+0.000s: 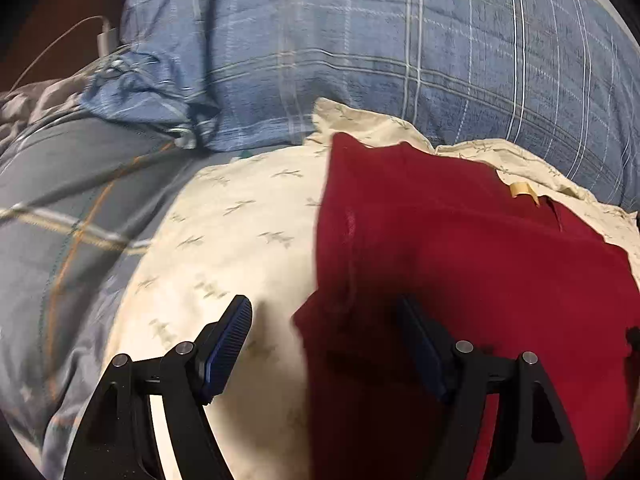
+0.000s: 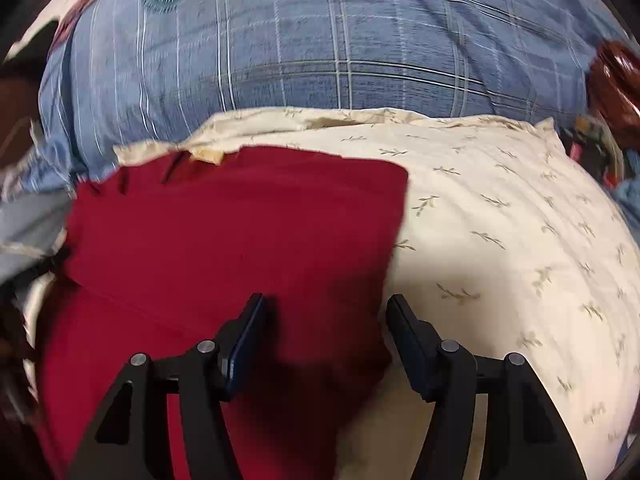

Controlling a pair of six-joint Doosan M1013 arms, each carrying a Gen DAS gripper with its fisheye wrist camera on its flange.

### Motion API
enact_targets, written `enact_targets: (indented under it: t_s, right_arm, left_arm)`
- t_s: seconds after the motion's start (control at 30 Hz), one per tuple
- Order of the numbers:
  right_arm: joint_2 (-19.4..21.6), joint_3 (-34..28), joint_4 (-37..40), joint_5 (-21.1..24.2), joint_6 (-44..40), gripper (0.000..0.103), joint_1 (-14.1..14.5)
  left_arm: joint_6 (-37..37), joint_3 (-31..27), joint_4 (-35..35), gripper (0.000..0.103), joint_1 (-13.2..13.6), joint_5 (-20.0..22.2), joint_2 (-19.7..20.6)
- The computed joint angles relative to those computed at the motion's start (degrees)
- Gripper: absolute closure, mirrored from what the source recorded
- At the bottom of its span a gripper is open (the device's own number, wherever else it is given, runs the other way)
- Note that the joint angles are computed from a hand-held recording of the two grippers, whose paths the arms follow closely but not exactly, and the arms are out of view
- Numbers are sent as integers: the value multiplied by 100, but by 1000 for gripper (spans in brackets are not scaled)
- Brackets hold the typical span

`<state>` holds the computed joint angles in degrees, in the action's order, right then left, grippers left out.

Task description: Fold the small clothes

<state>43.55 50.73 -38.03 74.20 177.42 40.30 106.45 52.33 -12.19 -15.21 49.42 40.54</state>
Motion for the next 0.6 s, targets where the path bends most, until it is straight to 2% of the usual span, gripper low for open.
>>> enact_targets:
  t_s: [0.07, 0.13, 0.2, 0.27, 0.33, 0.4, 0.43, 0.53, 0.6]
  right_arm:
    - [-84, 26, -212, -213, -116, 40, 131]
    - [-207, 157, -263, -780, -298, 39, 257]
    - [-345, 395, -19, -1887, -495, 34, 336]
    - [-370, 545, 556, -3003, -911, 34, 347]
    - [-222, 429, 1541, -3711, -1885, 35, 354]
    - [75, 28, 2528, -3834, -3110, 35, 396]
    - [283, -288, 2952, -3713, -3738, 35, 424]
    - [788, -1152, 3254, -3024, -4459, 35, 498]
    - [998, -1485, 3394, -2815, -4644, 35, 510]
  left_arm:
    - [18, 118, -50, 29, 64, 42, -137]
    - [87, 306, -147, 29, 141, -28, -295]
    - [-26, 606, -156, 29, 236, -126, -505]
    - [14, 812, -266, 29, 329, -8, -644]
    - [88, 1048, -231, 29, 392, -2, -801]
    - [112, 1380, -8, 29, 426, -241, -1024]
    - [117, 1496, 46, 29, 443, -326, -1107]
    - [175, 1723, -148, 29, 572, -347, -1301]
    - [177, 1818, -261, 29, 651, -348, -1392]
